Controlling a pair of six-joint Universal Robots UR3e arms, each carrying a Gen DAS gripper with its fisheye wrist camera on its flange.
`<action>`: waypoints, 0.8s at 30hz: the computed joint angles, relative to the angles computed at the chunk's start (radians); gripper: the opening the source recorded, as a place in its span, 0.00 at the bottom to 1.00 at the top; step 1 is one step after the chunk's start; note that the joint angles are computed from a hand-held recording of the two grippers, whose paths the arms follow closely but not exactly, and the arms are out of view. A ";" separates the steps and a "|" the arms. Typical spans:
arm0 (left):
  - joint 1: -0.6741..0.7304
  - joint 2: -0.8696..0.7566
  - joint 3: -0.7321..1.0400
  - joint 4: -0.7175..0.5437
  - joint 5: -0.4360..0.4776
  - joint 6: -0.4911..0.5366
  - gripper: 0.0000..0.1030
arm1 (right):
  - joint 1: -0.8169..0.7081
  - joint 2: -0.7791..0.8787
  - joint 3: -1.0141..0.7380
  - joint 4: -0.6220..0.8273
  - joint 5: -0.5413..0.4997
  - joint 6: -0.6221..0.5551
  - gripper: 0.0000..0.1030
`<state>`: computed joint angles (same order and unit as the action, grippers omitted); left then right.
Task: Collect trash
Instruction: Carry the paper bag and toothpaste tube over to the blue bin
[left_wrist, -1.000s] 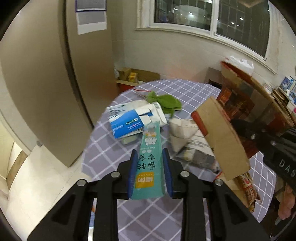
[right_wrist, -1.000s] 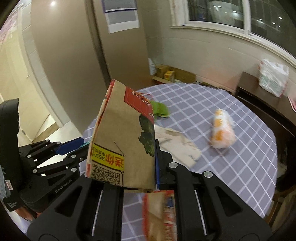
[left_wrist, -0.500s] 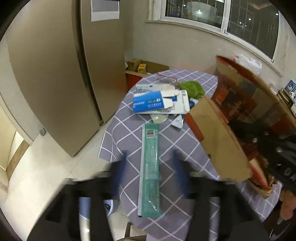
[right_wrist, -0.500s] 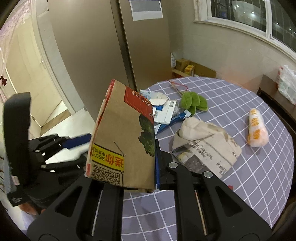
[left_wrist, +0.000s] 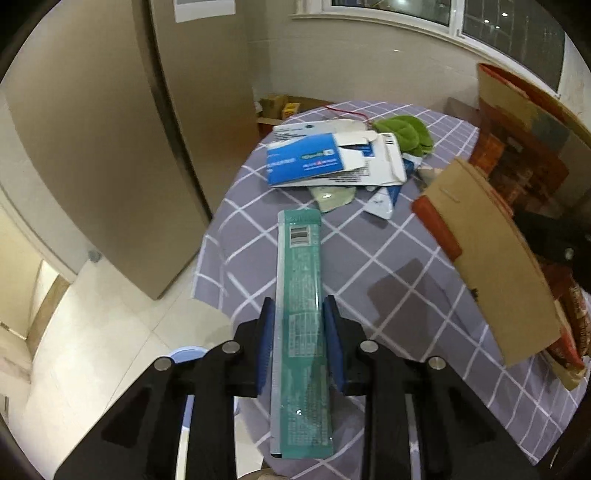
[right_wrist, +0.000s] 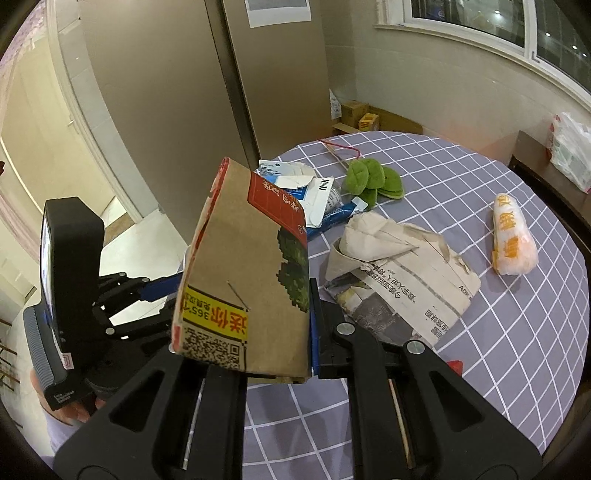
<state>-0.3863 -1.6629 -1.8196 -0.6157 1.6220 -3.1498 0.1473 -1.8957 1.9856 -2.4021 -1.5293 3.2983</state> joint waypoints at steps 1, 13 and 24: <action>0.006 0.009 -0.008 -0.003 -0.010 -0.005 0.25 | 0.004 0.004 -0.002 -0.002 -0.002 -0.001 0.11; 0.111 0.150 -0.099 -0.016 -0.011 0.019 0.25 | 0.152 0.196 -0.142 -0.045 -0.038 0.034 0.11; 0.397 0.401 -0.278 -0.084 -0.082 0.122 0.25 | 0.340 0.532 -0.477 -0.021 -0.054 0.058 0.11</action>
